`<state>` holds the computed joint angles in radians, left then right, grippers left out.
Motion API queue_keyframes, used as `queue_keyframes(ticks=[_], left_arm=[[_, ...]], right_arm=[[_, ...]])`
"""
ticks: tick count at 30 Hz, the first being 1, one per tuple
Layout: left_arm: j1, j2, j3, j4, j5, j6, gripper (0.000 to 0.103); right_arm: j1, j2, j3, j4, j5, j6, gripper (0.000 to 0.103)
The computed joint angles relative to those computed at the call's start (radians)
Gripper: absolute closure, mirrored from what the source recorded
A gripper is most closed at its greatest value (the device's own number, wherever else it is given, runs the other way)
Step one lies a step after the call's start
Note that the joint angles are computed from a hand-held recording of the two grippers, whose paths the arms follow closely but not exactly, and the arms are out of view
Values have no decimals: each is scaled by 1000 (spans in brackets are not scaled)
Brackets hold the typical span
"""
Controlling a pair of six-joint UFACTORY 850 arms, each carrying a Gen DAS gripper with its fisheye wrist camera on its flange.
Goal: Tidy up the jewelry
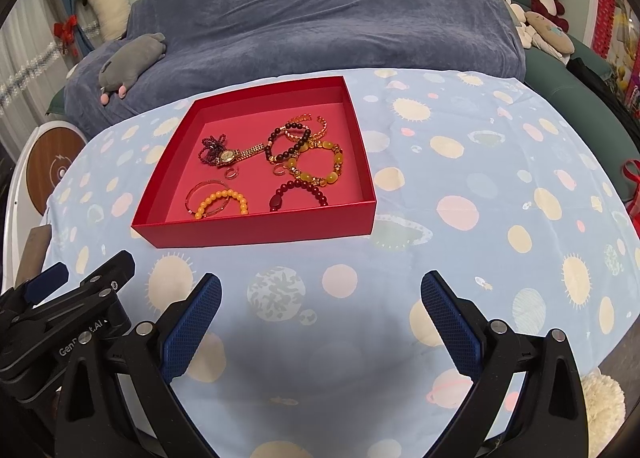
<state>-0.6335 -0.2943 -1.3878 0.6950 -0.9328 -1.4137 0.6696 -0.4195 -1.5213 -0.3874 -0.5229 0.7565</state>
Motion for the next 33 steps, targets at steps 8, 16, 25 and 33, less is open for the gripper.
queue_keyframes(ticks=[8,16,25,33], left_arm=[[-1,2,4,6,2,-5,16],[-1,3,5,7,2,-7,16],[0,3,1,5,9,-1,16],[0,6,3,17,20,-17,16]], right_arm=[[0,0,0,-1,-1,1,6],[0,0,0,1,0,0,6],[1,-1,-1,-8,-2,6,6],[1,0,-2,-13,-3,9,6]])
